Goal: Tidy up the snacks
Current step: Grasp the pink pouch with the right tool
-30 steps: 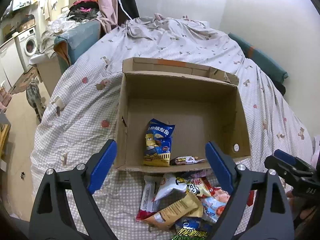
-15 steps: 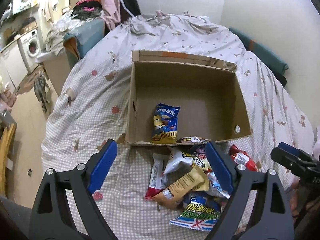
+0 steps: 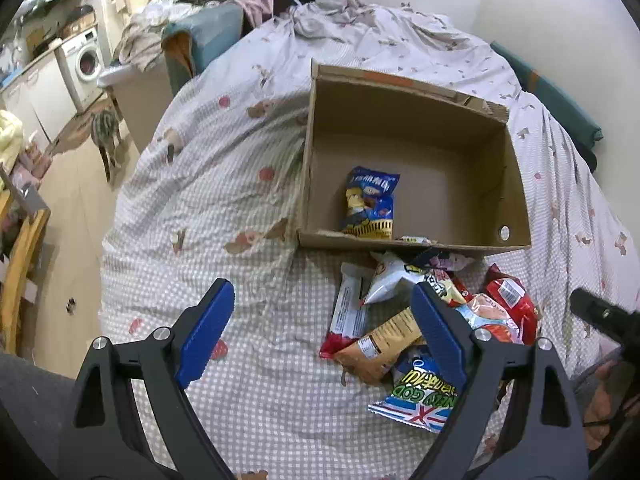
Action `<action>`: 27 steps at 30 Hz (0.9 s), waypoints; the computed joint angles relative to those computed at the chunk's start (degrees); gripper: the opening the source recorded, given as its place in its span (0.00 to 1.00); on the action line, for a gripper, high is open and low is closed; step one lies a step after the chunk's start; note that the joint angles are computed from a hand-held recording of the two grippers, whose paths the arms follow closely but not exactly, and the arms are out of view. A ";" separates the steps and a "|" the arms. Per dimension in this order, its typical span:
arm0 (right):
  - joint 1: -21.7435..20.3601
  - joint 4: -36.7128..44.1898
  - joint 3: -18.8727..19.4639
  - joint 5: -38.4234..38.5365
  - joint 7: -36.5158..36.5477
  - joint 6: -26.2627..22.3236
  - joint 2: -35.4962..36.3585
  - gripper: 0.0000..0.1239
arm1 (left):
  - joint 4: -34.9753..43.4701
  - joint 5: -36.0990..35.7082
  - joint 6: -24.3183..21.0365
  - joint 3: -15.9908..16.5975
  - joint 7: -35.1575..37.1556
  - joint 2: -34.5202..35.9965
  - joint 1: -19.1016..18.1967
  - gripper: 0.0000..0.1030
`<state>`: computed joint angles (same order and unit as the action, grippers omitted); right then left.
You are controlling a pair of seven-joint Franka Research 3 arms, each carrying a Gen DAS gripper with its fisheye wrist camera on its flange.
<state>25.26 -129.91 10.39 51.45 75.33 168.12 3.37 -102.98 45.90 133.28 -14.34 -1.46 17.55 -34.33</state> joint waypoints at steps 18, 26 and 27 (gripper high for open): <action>-0.58 8.09 -1.36 -28.51 14.16 -22.56 9.34 0.60 | -0.56 -5.24 4.44 0.11 1.73 0.88 0.98 0.85; -0.85 3.44 -1.20 -24.84 12.72 -19.68 3.83 0.11 | -0.83 -6.28 5.42 0.12 2.30 0.83 1.27 0.85; -0.87 2.63 -1.26 -24.45 12.63 -19.18 2.77 0.10 | -0.87 -6.33 5.55 0.12 2.34 0.78 1.27 0.85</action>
<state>24.39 -127.28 9.13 26.99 87.97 148.94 6.14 -103.86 39.57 138.83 -14.22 0.88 18.33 -33.07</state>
